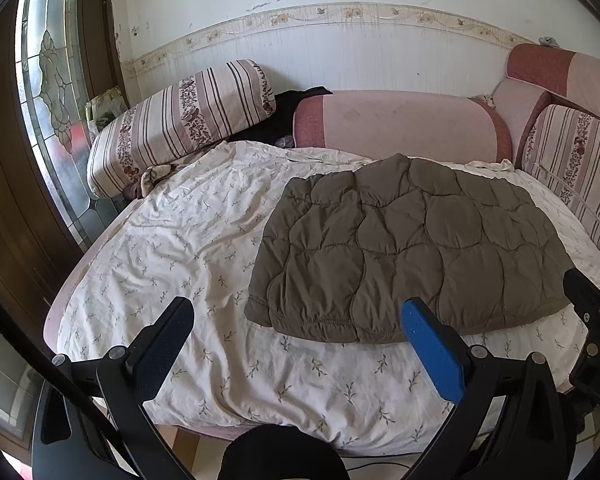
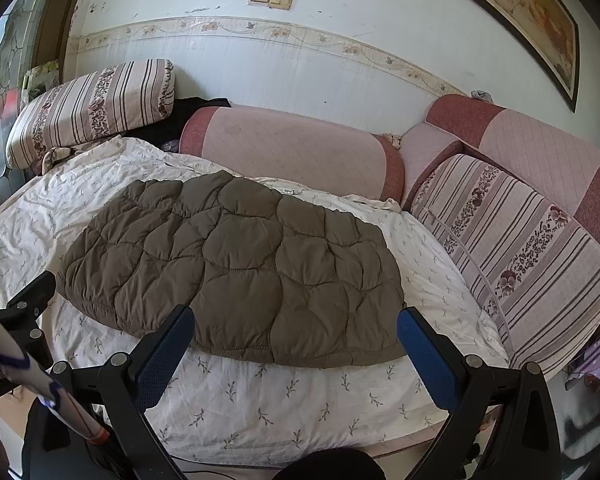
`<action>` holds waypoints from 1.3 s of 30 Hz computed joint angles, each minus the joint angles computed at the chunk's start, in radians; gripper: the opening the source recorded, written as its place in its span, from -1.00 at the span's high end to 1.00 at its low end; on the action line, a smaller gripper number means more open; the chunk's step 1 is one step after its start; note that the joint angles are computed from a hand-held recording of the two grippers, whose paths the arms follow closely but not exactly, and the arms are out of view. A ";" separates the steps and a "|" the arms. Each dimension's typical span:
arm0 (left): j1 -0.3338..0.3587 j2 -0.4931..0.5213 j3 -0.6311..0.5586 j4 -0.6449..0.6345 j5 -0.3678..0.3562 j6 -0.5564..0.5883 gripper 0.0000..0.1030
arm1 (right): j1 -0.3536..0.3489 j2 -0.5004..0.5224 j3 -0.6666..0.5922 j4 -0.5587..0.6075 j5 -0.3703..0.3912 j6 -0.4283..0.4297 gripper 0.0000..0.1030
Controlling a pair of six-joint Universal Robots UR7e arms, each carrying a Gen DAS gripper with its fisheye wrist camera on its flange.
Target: Fold large clothes
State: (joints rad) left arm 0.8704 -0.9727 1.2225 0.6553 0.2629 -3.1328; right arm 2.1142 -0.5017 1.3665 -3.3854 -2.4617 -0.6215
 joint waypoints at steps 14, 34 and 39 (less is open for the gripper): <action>0.001 0.005 -0.005 0.031 0.012 -0.031 -1.00 | 0.000 0.001 0.001 -0.003 0.000 -0.014 -1.00; 0.000 -0.001 0.005 0.029 0.010 -0.037 -1.00 | 0.002 0.001 0.003 -0.007 -0.003 -0.021 -1.00; -0.001 -0.001 0.006 0.031 0.010 -0.039 -1.00 | 0.002 0.000 0.004 -0.005 -0.002 -0.019 -1.00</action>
State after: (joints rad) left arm 0.8695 -0.9736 1.2287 0.6860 0.2724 -3.1719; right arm 2.1160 -0.5014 1.3708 -3.3906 -2.4636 -0.6403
